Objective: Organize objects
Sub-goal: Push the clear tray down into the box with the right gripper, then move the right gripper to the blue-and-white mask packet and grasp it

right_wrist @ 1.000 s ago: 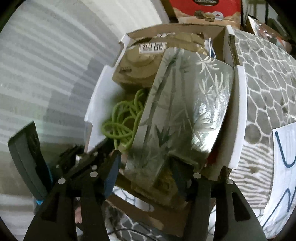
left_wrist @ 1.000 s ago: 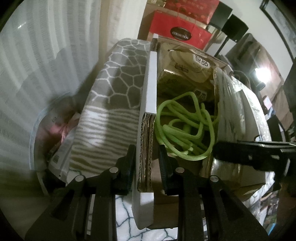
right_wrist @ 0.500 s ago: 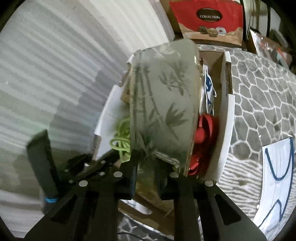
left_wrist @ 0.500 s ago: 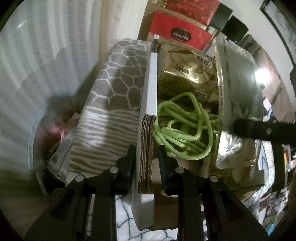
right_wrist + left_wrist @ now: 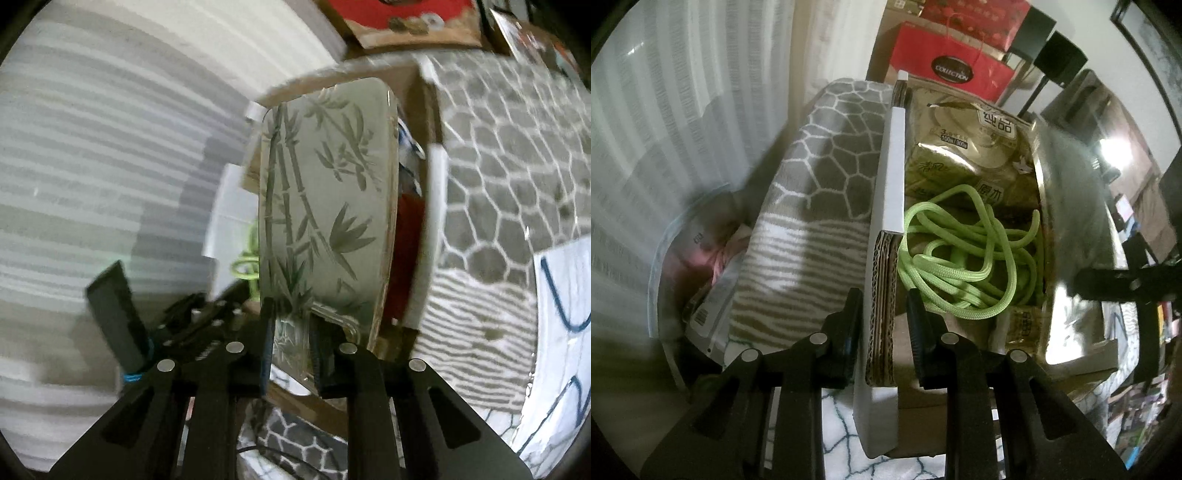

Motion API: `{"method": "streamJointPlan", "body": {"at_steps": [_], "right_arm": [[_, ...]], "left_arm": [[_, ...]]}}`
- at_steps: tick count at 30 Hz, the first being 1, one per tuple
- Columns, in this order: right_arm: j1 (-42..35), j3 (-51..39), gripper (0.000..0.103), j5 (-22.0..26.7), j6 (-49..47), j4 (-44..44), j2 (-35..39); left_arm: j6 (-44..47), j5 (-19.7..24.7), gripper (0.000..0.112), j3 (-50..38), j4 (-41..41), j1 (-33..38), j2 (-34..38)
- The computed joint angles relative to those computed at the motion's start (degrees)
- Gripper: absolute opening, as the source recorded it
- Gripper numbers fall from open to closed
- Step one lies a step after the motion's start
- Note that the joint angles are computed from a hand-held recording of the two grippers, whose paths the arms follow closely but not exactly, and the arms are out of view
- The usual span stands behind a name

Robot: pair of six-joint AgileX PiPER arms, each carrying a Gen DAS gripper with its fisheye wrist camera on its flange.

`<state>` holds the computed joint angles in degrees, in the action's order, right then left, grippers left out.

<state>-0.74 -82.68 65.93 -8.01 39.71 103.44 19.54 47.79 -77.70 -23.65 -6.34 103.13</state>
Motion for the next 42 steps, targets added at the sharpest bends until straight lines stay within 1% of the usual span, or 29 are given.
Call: {"method": "streamJointPlan", "body": {"at_steps": [2, 5, 7, 9, 13, 15, 18, 22, 27, 29, 32, 34, 35, 36, 42], "right_arm": [[-0.5, 1.1, 0.020, 0.6, -1.8, 2.0, 1.0], [-0.6, 1.6, 0.023, 1.0, -2.6, 2.7, 1.8], [-0.8, 1.8, 0.028, 0.8, -2.9, 2.3, 1.4], [-0.9, 2.0, 0.038, 1.1, -3.5, 2.2, 0.6], [0.1, 1.9, 0.044, 1.3, -3.1, -0.2, -1.8], [0.7, 1.9, 0.056, 0.9, -2.2, -2.7, -3.3], [0.4, 3.1, 0.055, 0.1, -2.4, -4.0, -6.2], [-0.4, 5.2, 0.055, -2.5, -1.7, -7.6, -10.7], [-4.6, 7.3, 0.055, -3.8, -2.2, -11.7, -14.5], [-6.3, 8.6, 0.055, -5.1, -1.9, -13.7, -15.6], [-9.9, 11.2, 0.055, -7.0, -1.5, -18.7, -18.3], [-11.3, 13.2, 0.058, -9.2, 0.4, -23.9, -19.6], [-11.9, 13.8, 0.062, -9.9, 1.4, -25.8, -19.9], [-12.2, 14.8, 0.064, -11.0, 2.4, -27.7, -20.0], [-18.2, 20.5, 0.064, -15.3, -0.7, -29.4, -19.6]], "left_arm": [[-0.2, 0.2, 0.021, -0.3, 0.2, 0.0, 0.1], [-0.6, 0.2, 0.021, -0.5, 0.6, -0.2, 0.2], [-0.6, 0.0, 0.021, -0.4, 0.7, -0.2, 0.2], [-0.7, 0.1, 0.021, -0.5, 0.7, -0.3, 0.2], [-1.2, -0.3, 0.021, -0.2, 1.3, -0.5, 0.1], [-1.1, -0.4, 0.021, 0.0, 1.2, -0.5, 0.0], [-0.5, -0.1, 0.021, -0.2, 0.6, -0.1, 0.1], [-0.5, -0.2, 0.021, -0.1, 0.7, 0.0, 0.1], [-0.5, -0.3, 0.021, -0.2, 0.9, 0.1, 0.1], [-0.5, -0.3, 0.021, -0.2, 1.3, 0.1, 0.1], [-1.4, -0.7, 0.020, -0.3, 2.6, -0.5, -0.1], [-1.7, -1.0, 0.020, 0.0, 3.2, -0.9, -0.4], [-1.6, -1.0, 0.020, -0.1, 3.2, -0.9, -0.3], [-1.6, -0.9, 0.020, -0.1, 3.2, -0.9, -0.3], [-2.8, -1.3, 0.020, 0.2, 4.2, -1.5, -0.7]]}}
